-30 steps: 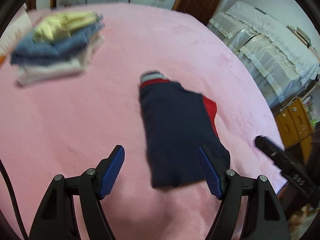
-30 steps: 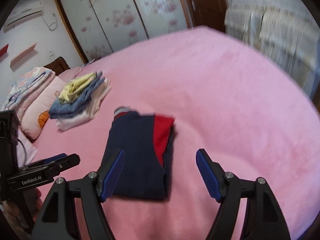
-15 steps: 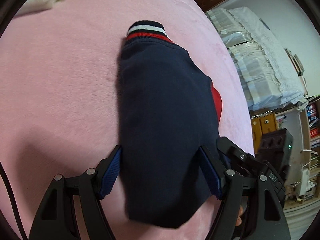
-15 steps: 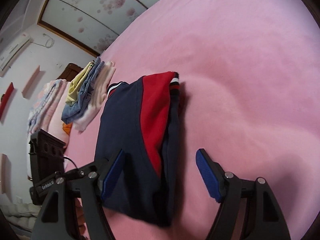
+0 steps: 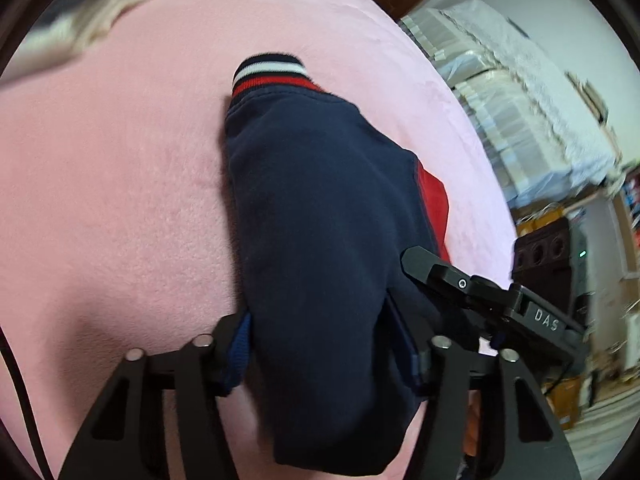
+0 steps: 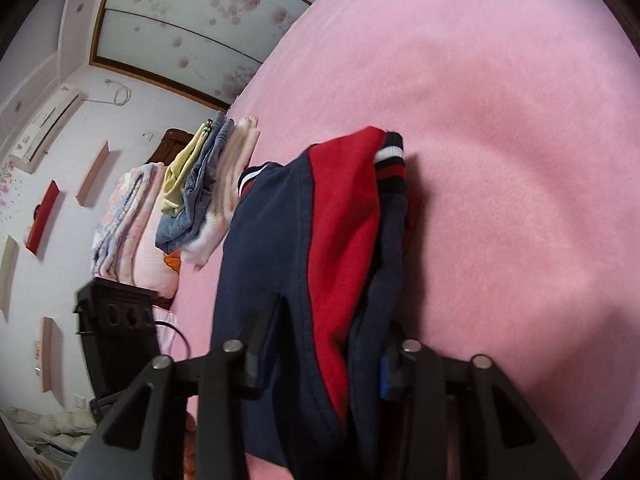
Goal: Fold large clothes
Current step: 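Grasp the folded jacket with both tools and lift it, then carry the jacket onto the folded clothes stack and release both tools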
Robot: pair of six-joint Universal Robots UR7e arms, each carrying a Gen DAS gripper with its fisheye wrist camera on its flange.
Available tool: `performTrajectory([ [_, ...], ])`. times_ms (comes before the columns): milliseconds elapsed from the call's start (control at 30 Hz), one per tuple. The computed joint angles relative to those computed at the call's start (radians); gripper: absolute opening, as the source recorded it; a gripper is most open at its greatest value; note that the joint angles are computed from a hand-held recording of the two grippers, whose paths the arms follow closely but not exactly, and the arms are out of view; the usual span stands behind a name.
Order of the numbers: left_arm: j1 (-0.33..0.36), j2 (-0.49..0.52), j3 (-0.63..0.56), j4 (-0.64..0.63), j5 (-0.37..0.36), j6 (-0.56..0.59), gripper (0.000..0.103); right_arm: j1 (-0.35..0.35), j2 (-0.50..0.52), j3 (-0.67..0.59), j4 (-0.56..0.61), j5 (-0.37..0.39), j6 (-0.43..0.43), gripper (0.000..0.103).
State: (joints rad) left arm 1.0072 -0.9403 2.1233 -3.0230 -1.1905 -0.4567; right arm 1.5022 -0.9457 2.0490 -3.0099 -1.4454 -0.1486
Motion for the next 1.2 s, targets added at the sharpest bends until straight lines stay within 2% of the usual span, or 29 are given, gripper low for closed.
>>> performTrajectory([
  [67,-0.026,-0.012,0.001,0.024,0.034,-0.001,0.047,0.017,-0.005,0.013,-0.029,-0.025,0.005,0.029],
  [167,-0.057,-0.045,0.016,0.06,0.062,-0.015,0.044,0.04,-0.025,0.038,-0.056,-0.051,0.011,0.025],
  [467,-0.148,-0.198,0.085,0.208,0.113,-0.096,0.042,0.112,-0.074,0.118,-0.075,-0.07,0.051,0.024],
  [667,-0.209,-0.361,0.157,0.326,0.159,-0.161,0.042,0.197,-0.074,0.134,-0.077,-0.076,0.103,0.024],
  [733,-0.216,-0.463,0.191,0.399,0.166,-0.184,0.042,0.229,-0.06,0.122,-0.073,-0.079,0.13,0.024],
  [900,-0.221,-0.642,0.183,0.587,0.189,-0.189,0.042,0.319,-0.008,0.057,-0.027,-0.069,0.2,0.024],
  [1000,-0.197,-0.718,0.141,0.668,0.205,-0.152,0.042,0.379,0.047,-0.022,0.004,-0.061,0.225,0.024],
  [1100,-0.156,-0.748,0.068,0.718,0.226,-0.09,0.042,0.425,0.111,-0.129,0.045,-0.055,0.246,0.024],
  [1200,-0.1,-0.726,-0.027,0.683,0.258,0.058,0.043,0.455,0.19,-0.274,0.09,-0.032,0.269,0.024],
])
